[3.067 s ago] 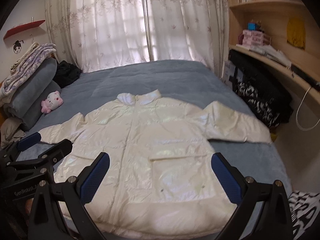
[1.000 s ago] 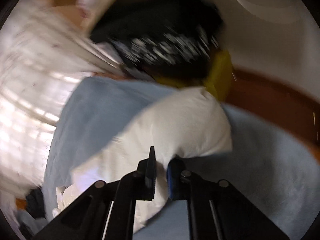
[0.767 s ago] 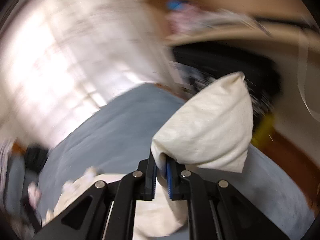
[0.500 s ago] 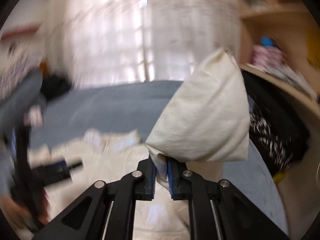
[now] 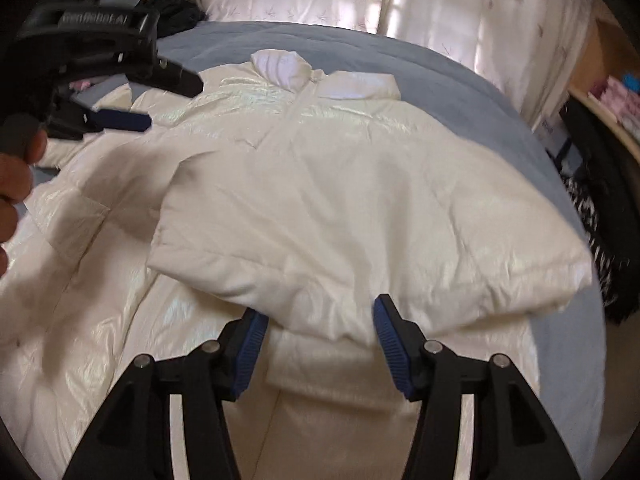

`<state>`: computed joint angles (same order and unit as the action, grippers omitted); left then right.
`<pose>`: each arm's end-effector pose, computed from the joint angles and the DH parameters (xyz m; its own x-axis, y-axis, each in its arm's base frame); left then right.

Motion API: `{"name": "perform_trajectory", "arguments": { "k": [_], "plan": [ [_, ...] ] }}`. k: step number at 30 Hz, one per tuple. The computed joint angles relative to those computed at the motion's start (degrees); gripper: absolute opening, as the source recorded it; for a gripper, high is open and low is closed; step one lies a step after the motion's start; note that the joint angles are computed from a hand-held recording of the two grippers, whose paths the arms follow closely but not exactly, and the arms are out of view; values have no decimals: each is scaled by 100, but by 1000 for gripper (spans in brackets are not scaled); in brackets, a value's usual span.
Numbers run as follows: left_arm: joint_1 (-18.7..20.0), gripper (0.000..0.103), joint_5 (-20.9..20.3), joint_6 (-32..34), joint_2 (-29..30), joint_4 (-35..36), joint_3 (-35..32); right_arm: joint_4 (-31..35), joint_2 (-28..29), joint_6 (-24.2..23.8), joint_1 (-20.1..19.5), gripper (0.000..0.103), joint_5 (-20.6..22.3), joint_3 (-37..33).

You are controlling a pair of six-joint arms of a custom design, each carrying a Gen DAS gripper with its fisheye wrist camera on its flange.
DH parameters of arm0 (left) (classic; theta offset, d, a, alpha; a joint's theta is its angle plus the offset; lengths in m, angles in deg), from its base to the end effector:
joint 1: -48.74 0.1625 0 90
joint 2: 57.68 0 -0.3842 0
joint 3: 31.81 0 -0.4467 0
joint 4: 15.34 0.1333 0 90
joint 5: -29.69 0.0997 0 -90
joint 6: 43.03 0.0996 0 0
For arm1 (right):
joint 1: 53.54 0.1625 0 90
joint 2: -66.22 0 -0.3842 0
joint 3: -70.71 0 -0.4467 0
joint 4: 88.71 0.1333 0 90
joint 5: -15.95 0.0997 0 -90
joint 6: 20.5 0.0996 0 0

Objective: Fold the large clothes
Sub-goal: 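Fold the held sleeve across the jacket body with the right tool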

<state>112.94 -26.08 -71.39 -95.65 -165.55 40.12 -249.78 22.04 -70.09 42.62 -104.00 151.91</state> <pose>-0.1774 -0.8020 0.1196 -0.9357 -0.2640 -0.2339 -0.0615 0.7751 -0.6289 0.1650 -0.7497 0.1456 -0.5102 -0.5073 0.6945 -0.7364 0.6748 -0.0480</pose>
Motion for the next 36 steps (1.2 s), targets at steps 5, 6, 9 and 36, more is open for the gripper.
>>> {"name": "perform_trajectory", "arguments": {
  "k": [5,6,9,36],
  "plan": [
    [77,68,-604,-123,74,324,-21,56,-304,534,-139,55,477,268],
    [79,68,-709,-124,70,347,18,10,-396,612,-187,55,630,357],
    [61,68,-1035,-164,-37,296,278,-136,-548,841,-316,55,925,515],
    [-858,8,2361,3029,1212,-1075,-1434,-569,-476,1153,-609,55,1293,657]
  ]
}}
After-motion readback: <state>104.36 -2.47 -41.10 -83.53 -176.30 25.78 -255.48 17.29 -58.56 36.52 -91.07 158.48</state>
